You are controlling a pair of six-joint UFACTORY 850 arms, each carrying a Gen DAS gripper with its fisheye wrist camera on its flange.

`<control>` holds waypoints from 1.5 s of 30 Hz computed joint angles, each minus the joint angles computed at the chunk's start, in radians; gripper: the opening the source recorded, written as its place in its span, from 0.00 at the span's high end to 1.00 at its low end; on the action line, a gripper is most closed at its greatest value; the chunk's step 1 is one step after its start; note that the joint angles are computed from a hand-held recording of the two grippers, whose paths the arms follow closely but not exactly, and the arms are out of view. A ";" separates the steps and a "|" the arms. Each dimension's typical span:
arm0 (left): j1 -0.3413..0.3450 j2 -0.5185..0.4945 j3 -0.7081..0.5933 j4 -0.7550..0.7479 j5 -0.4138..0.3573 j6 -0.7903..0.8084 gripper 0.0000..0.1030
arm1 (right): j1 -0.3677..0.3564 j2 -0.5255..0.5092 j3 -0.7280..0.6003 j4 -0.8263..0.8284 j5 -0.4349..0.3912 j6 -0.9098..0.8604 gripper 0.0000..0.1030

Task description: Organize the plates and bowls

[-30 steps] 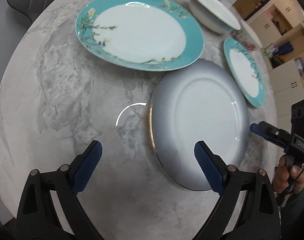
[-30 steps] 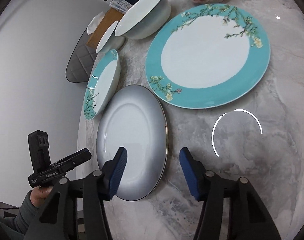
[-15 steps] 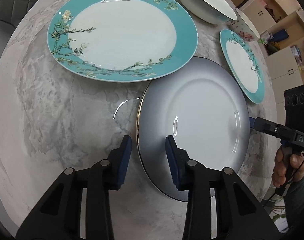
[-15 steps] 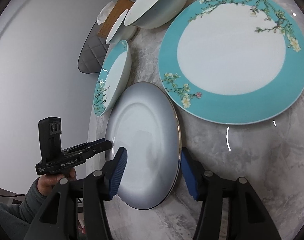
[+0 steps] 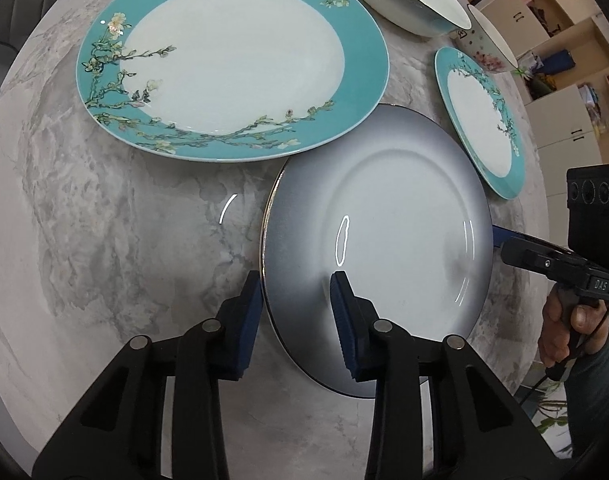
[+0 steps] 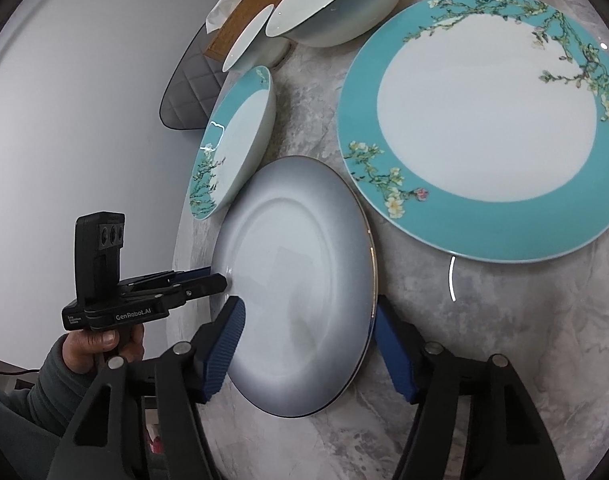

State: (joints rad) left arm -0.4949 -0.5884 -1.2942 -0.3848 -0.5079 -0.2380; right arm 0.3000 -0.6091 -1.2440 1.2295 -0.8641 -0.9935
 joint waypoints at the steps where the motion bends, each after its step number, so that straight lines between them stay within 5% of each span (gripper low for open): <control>1: 0.002 0.007 0.010 -0.003 0.004 0.006 0.73 | -0.001 -0.001 -0.003 -0.015 0.008 0.008 0.53; 4: 0.019 0.023 0.038 -0.082 0.017 0.059 0.76 | -0.010 -0.002 -0.004 -0.077 0.039 0.062 0.86; 23: 0.082 0.063 0.134 -0.484 0.033 0.290 0.84 | -0.025 -0.007 -0.010 -0.113 0.016 0.152 0.86; 45: 0.073 0.098 0.162 -0.536 0.046 0.401 0.88 | -0.030 0.002 0.011 -0.084 0.014 0.096 0.86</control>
